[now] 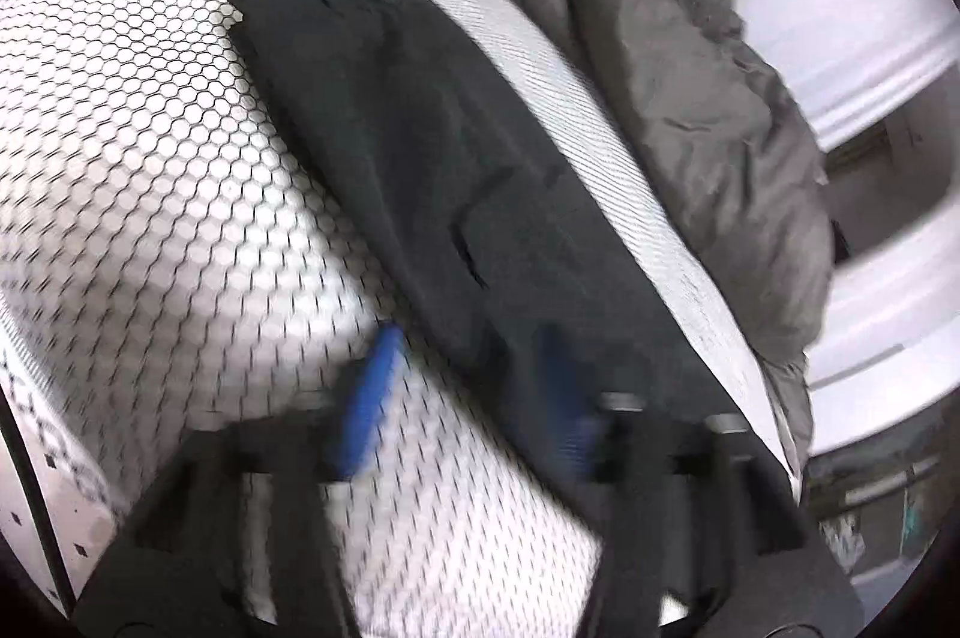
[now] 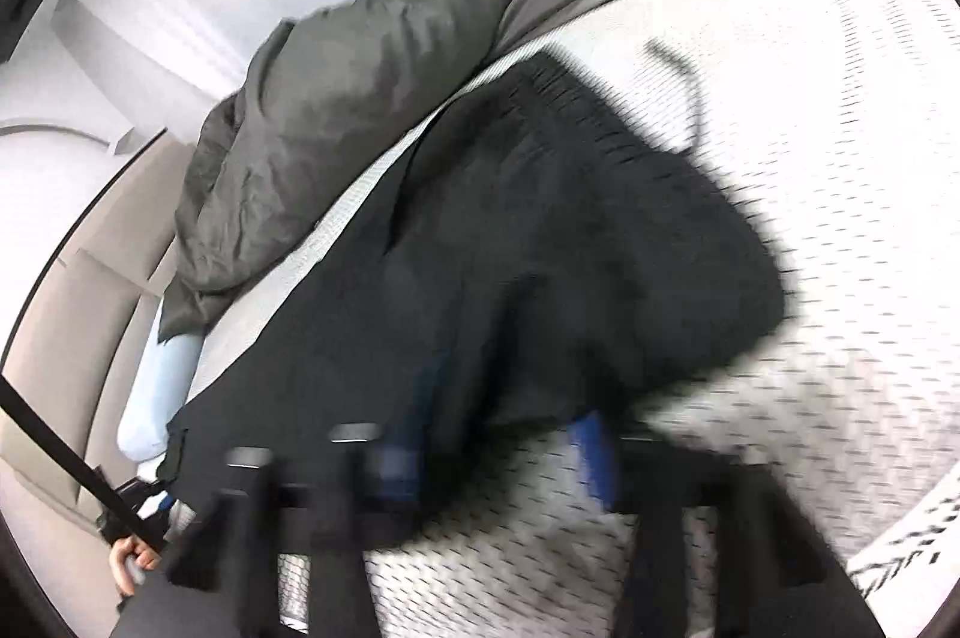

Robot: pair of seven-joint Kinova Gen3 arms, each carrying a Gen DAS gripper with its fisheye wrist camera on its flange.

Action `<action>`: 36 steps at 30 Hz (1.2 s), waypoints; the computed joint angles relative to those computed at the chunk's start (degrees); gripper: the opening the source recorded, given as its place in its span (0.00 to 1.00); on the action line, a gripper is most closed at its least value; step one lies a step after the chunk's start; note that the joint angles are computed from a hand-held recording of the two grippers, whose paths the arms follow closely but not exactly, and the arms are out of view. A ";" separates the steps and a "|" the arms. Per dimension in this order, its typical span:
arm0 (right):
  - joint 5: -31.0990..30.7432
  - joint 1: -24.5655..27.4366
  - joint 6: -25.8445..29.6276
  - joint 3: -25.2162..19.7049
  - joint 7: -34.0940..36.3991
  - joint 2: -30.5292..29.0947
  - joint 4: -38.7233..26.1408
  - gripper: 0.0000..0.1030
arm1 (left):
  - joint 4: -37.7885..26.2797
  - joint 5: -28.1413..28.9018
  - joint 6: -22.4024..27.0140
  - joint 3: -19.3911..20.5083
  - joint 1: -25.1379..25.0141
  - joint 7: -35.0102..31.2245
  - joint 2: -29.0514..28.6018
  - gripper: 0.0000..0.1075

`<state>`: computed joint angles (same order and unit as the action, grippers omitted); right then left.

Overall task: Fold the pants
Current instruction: 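Grasp the folded pants edge with both grippers and press flat, then open both grippers and lift them above the black pants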

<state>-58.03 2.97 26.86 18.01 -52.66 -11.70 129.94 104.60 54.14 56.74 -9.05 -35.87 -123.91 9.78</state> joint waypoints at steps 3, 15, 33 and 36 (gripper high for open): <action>-3.57 1.87 3.06 6.63 5.95 -2.58 2.06 0.73 | 2.31 0.85 1.35 -1.53 0.65 -4.37 -4.37 0.76; -18.02 12.32 16.80 10.51 20.59 6.17 0.66 0.14 | 1.90 1.55 -1.12 4.45 14.16 -9.32 -5.37 0.95; 12.40 15.61 6.54 -7.12 2.34 5.08 -15.88 0.85 | -0.44 -8.25 -12.31 7.99 19.63 -2.90 0.75 0.95; 17.71 7.69 5.70 -4.57 -4.51 13.03 -23.84 0.85 | -0.91 -13.40 -16.24 9.03 22.33 0.79 0.87 0.95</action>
<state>-40.31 10.65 32.56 13.43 -57.17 1.33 106.10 103.68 40.74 40.50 -0.02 -13.54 -123.12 10.65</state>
